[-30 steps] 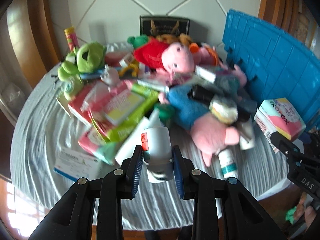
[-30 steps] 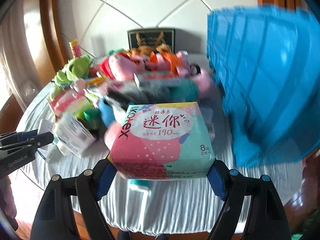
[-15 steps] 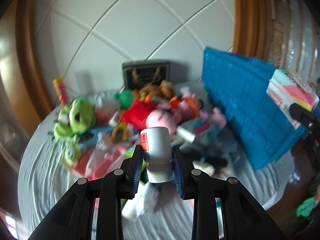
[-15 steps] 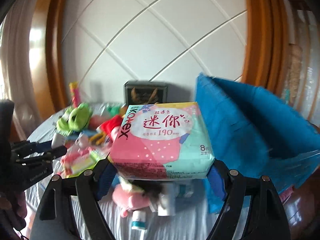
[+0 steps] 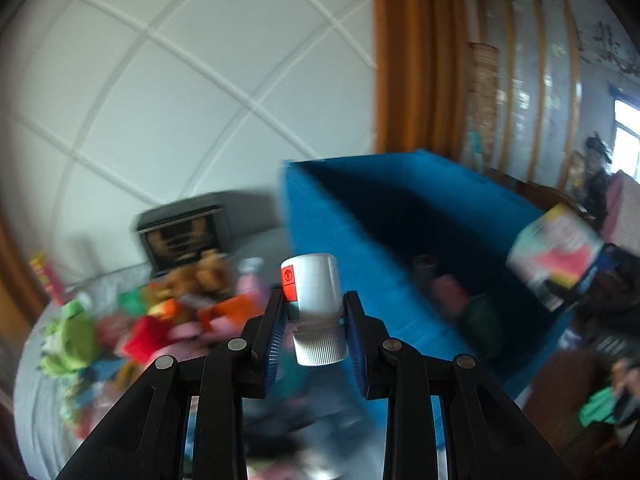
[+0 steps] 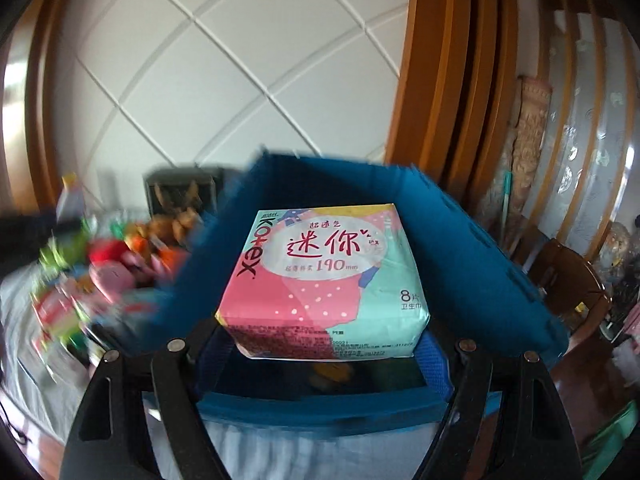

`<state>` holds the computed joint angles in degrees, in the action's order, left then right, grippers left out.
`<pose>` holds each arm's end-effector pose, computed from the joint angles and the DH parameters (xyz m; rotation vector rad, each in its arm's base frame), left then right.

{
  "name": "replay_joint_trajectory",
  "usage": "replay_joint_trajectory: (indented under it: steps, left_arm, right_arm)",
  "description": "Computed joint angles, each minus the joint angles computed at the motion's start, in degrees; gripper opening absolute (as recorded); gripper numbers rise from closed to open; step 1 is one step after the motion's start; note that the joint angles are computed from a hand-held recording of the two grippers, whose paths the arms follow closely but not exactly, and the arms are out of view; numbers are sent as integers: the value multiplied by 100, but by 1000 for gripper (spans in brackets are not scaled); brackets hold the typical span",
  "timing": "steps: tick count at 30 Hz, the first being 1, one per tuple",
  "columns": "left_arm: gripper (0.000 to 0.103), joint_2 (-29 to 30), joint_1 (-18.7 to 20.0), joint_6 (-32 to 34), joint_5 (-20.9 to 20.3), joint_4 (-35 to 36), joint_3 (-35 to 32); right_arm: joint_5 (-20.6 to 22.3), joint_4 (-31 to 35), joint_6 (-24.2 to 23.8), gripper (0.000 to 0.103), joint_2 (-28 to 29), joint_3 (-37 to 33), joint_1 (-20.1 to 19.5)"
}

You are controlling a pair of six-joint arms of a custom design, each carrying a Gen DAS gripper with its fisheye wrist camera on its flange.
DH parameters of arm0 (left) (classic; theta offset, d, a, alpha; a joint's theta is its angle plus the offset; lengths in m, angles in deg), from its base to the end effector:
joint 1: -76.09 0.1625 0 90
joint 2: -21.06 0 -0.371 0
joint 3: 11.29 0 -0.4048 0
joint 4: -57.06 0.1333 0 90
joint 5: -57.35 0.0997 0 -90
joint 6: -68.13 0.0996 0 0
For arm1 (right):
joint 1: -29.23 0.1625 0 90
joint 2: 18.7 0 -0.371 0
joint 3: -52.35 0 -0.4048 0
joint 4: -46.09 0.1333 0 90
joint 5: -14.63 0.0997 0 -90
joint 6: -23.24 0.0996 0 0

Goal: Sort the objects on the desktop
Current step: 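Carry the white bottle and Kotex pack over the blue crate with both tools, then open both tools to drop the bottle and Kotex pack into the crate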

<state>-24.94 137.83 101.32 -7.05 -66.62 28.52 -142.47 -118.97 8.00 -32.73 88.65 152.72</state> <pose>-0.2207 -0.7831 0.4680 1.1144 2.2834 -0.8928 0.4903 -0.6657 0.1550 0.2100 -1.9496 1.1086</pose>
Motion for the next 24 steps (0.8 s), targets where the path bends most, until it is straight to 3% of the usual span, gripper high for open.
replay_joint_trajectory:
  steps: [3,7,15,19,24]
  left_arm:
    - [28,541,-321,-398,193,743,-550]
    - [28,1249,-565,-912,589,1906,-1304]
    - [28,1857,-674,-1693,914,3235,-1870]
    - [28,1975,-689,-1782,1018,3295,-1942]
    - [28,1962,-668,-1894,1033,3212,-1853]
  right_arm:
    - [249,1037,902,80,-1066,1230,-351]
    - [495,1929,1320,80,-1681,1790,-672]
    - [951,2678,1503,80,-2100,2071,-1000]
    - [1032,2808,1452,80,-2113,2028,-1066]
    - [1085,2487,1256,80,-2110,2051,-1083]
